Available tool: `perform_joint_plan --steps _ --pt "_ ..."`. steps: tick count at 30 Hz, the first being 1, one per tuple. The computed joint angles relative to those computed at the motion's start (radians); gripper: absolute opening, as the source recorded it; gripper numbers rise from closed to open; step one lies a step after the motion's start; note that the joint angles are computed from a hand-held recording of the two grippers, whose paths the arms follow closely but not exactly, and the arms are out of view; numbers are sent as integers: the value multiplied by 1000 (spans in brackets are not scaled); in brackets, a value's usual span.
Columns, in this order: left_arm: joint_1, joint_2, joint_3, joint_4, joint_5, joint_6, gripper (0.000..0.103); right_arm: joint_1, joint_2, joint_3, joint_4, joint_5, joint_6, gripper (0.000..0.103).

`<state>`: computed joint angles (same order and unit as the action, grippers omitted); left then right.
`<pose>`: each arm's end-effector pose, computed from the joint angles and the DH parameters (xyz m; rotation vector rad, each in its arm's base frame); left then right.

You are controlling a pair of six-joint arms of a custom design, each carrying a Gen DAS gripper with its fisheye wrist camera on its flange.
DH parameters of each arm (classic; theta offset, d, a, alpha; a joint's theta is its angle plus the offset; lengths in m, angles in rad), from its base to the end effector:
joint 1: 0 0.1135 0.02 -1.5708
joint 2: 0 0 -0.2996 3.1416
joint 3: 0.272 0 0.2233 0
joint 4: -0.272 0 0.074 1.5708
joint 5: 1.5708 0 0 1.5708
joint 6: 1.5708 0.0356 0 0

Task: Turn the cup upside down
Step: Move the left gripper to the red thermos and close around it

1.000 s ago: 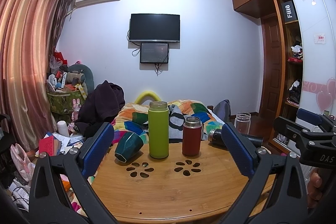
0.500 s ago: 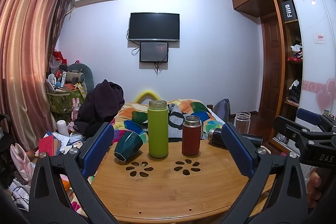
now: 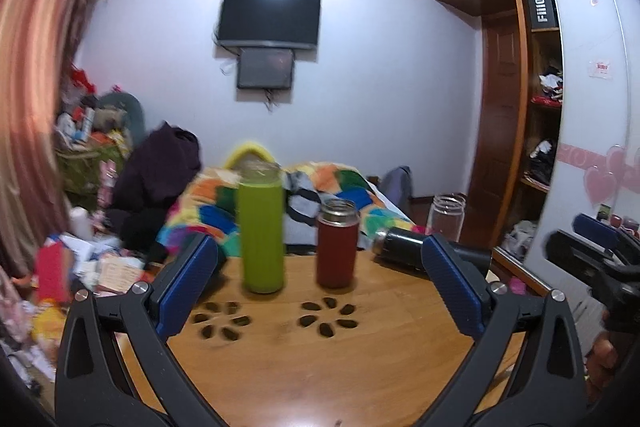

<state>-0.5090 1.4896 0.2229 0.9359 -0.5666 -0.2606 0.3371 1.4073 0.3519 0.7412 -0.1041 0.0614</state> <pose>0.1977 -0.0884 0.1911 -0.1490 1.8424 0.0034 0.2191 0.0807 0.2177 -0.3321 1.8709 0.3700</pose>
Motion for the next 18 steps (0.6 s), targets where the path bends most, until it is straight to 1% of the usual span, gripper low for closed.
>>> perform_joint_plan --steps 1,5,10,13,15,17,18 --pt "36 58 46 -18 43 -2 103 -18 15 3 6 -13 1 103" --pt "137 292 294 -176 193 10 103 -83 78 3 47 -52 -5 103" --pt "193 500 597 -418 261 21 103 -153 154 11 86 -103 -10 103" --pt "232 586 722 -493 311 -4 103 -187 200 16 111 -131 -9 103" --pt "252 640 814 -562 326 -13 103 -202 228 22 122 -144 -8 103" --pt "264 680 876 -602 332 -24 103 -213 250 28 127 -156 -10 103" --pt "270 699 898 -610 341 -29 97 -215 259 29 130 -158 -11 103"
